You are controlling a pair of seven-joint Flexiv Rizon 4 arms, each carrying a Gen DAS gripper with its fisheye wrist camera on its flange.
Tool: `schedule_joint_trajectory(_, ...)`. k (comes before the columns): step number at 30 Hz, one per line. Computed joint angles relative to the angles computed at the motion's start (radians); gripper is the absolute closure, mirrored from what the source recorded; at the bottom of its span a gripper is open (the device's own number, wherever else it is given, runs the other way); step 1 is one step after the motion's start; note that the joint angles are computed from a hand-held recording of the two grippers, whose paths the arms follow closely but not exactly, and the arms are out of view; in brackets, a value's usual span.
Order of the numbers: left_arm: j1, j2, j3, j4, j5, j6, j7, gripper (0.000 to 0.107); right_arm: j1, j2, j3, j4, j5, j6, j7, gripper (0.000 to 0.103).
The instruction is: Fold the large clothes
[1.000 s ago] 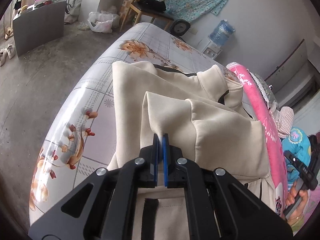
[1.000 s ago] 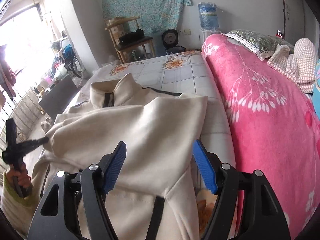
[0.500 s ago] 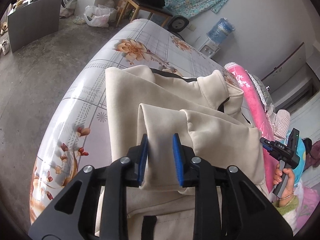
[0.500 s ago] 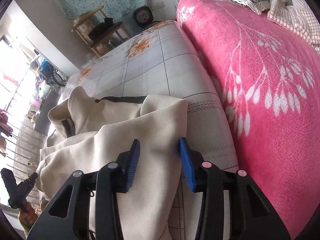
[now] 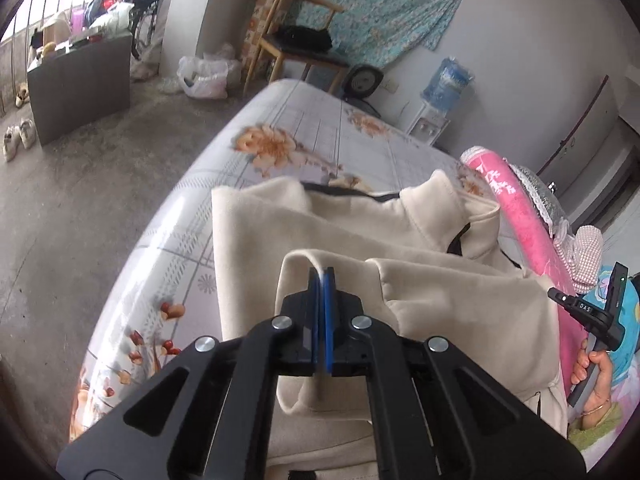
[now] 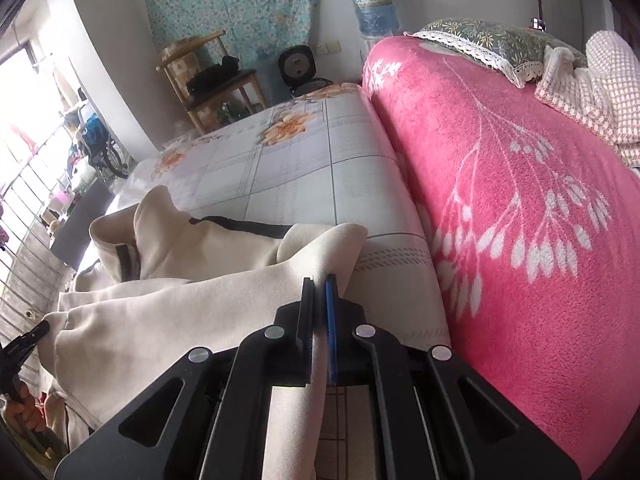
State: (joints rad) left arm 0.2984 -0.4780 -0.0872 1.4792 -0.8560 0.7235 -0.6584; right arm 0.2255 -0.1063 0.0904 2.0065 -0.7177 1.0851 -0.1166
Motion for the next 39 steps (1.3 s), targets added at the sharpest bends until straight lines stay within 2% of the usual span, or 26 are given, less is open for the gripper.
schedule_joint_trajectory(7, -0.034, -0.054, 0.033, -0.053, 0.161, 0.025, -0.095, 0.105, -0.004, -0.02, 0.0, 0.005, 0.053, 0.009, -0.04, 0.097)
schedule_joint_trajectory(9, -0.032, -0.05, 0.032, -0.041, 0.181, 0.039, -0.093, 0.1, 0.0, -0.009, 0.004, 0.003, 0.073, -0.011, -0.049, 0.083)
schedule_joint_trajectory(12, -0.015, -0.02, 0.015, -0.006, 0.153, 0.074, -0.062, 0.099, 0.008, 0.04, 0.013, 0.014, 0.011, -0.058, -0.042, 0.068)
schedule_joint_trajectory(15, 0.003, 0.029, -0.004, 0.042, 0.097, 0.112, 0.025, 0.097, 0.02, 0.102, 0.052, 0.022, -0.007, -0.096, -0.099, 0.068)
schedule_joint_trajectory(17, 0.013, 0.05, 0.0, 0.045, 0.087, 0.052, 0.065, 0.096, 0.04, 0.136, 0.088, 0.026, 0.008, -0.12, -0.179, 0.068)
schedule_joint_trajectory(20, 0.012, 0.056, 0.025, 0.035, 0.126, -0.086, 0.075, 0.091, 0.083, 0.159, 0.134, 0.037, 0.096, -0.127, -0.333, 0.068)
schedule_joint_trajectory(23, -0.037, 0.034, 0.08, 0.031, 0.251, -0.085, 0.012, 0.091, 0.122, 0.142, 0.159, 0.046, 0.174, -0.191, -0.378, 0.068)
schedule_joint_trajectory(25, -0.026, 0.038, 0.064, 0.056, 0.215, -0.052, 0.019, 0.091, 0.14, 0.119, 0.162, 0.047, 0.219, -0.276, -0.345, 0.068)
schedule_joint_trajectory(27, -0.022, 0.04, 0.073, 0.039, 0.23, -0.086, -0.017, 0.091, 0.148, 0.127, 0.161, 0.07, 0.176, -0.283, -0.284, 0.069)
schedule_joint_trajectory(28, -0.018, 0.053, 0.074, 0.044, 0.228, -0.086, -0.016, 0.09, 0.157, 0.136, 0.166, 0.057, 0.176, -0.324, -0.261, 0.069)
schedule_joint_trajectory(30, -0.002, 0.1, 0.073, 0.088, 0.194, -0.064, 0.041, 0.075, 0.177, 0.159, 0.182, 0.04, 0.147, -0.391, -0.205, 0.068)
schedule_joint_trajectory(32, 0.017, 0.152, 0.079, 0.138, 0.148, -0.062, 0.112, 0.067, 0.194, 0.186, 0.201, 0.041, 0.139, -0.403, -0.168, 0.067)
schedule_joint_trajectory(35, 0.038, 0.225, 0.117, 0.207, 0.124, -0.123, 0.201, 0.055, 0.229, 0.214, 0.239, 0.04, 0.141, -0.437, -0.114, 0.055)
schedule_joint_trajectory(39, 0.039, 0.314, 0.189, 0.326, 0.183, -0.15, 0.289, 0.047, 0.295, 0.219, 0.293, 0.032, 0.15, -0.48, -0.034, 0.042)
